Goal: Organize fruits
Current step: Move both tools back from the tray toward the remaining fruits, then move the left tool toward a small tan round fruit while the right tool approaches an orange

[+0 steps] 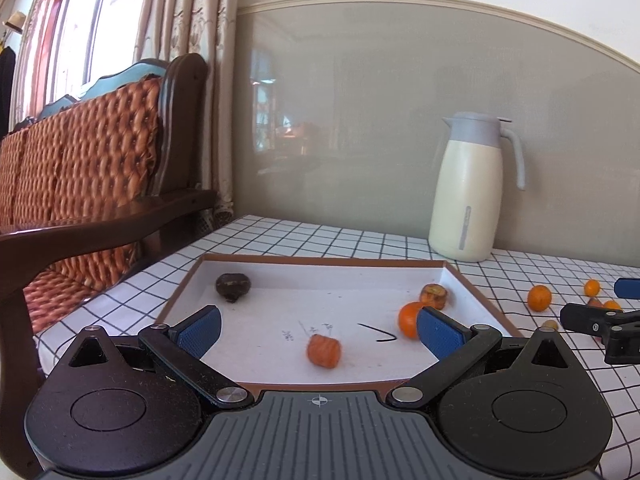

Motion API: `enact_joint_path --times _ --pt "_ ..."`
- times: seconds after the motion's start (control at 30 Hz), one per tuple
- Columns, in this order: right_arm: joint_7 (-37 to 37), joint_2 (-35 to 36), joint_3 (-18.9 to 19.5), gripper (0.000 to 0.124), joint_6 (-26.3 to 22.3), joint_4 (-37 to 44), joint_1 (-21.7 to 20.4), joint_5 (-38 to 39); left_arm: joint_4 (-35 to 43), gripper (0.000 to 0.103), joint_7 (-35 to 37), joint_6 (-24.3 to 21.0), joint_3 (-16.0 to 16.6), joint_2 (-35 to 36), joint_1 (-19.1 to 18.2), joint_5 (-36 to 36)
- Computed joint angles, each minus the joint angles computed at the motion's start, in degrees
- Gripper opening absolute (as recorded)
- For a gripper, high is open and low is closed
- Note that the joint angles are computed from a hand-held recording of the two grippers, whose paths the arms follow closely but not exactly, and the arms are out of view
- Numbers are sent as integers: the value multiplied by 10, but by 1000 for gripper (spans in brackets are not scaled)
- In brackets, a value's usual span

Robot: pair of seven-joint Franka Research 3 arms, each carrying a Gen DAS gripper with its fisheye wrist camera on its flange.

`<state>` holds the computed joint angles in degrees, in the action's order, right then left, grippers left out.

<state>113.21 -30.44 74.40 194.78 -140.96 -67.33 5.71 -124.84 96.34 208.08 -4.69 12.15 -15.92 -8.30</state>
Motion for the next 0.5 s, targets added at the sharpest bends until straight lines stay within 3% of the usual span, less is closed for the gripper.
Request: enact_joint_path --times 0.5 --pt "-48 -28 -76 97 12 -63 69 43 2 103 -9 2 -20 3 -18 43"
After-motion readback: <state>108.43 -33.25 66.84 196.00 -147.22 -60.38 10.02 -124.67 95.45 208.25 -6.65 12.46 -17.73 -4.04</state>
